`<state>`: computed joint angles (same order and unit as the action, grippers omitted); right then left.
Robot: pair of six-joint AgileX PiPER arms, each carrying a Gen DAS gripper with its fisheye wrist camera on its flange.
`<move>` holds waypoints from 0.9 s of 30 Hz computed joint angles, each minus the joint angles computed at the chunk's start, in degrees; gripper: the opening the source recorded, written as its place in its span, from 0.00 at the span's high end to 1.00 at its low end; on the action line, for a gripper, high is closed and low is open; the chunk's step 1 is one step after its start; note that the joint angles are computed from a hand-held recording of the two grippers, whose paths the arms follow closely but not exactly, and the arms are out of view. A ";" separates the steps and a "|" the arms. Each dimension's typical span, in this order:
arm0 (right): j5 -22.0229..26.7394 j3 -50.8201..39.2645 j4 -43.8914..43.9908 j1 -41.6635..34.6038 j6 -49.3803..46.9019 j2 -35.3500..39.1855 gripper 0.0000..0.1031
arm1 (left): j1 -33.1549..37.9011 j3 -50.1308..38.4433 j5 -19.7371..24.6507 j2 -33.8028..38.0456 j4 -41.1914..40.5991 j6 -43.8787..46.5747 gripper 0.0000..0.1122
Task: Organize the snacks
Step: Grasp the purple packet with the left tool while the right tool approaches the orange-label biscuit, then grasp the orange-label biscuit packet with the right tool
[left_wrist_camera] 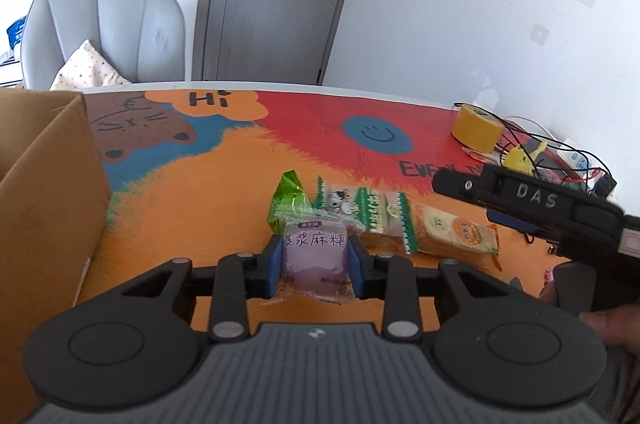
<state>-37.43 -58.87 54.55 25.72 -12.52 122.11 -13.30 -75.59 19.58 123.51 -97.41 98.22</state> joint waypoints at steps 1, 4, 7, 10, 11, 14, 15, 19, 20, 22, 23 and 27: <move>0.76 -0.47 1.56 -0.12 -1.30 0.27 0.17 | 0.20 -0.20 0.04 0.09 0.71 -0.82 0.71; 1.68 -0.36 2.50 0.22 -1.50 0.43 0.17 | 0.84 -0.47 0.61 0.17 1.83 -2.10 0.71; 2.29 -0.65 4.42 1.58 -3.87 0.71 0.17 | 1.31 -0.13 1.10 0.05 1.03 -1.66 0.71; 3.00 -1.68 8.83 3.32 -8.80 1.21 0.17 | 1.85 0.37 1.49 -0.09 0.56 -1.32 0.71; 3.49 -2.12 9.96 3.68 -10.22 1.49 0.17 | 2.04 0.53 1.65 -0.12 0.76 -1.50 0.71; 1.95 -4.60 18.17 5.63 -19.86 3.02 0.27 | 2.41 1.16 1.83 -0.53 1.55 -2.34 0.71; 0.65 -5.80 22.02 6.43 -24.15 3.59 0.33 | 2.55 1.42 2.05 -0.72 1.59 -2.18 0.71; -1.53 -7.46 32.03 7.41 -33.66 3.01 0.66 | 3.07 3.27 2.99 -2.00 -0.02 0.09 0.71; -0.41 -6.01 30.08 7.06 -30.48 2.04 0.66 | 3.24 3.78 3.33 -2.40 -0.43 0.63 0.71; -0.76 -4.78 29.73 7.59 -28.61 1.18 0.66 | 3.71 4.74 4.26 -3.19 -1.16 1.59 0.71; -1.59 -4.49 30.33 8.25 -28.66 0.95 0.66 | 4.05 5.22 4.82 -3.61 -1.41 1.95 0.71; -3.46 -3.21 30.93 10.71 -26.88 -0.43 0.66 | 5.48 6.94 6.82 -5.34 -2.03 3.45 0.71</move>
<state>-40.89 -62.09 85.48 36.43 -39.41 121.68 -7.81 -68.65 26.41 118.17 -99.44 101.68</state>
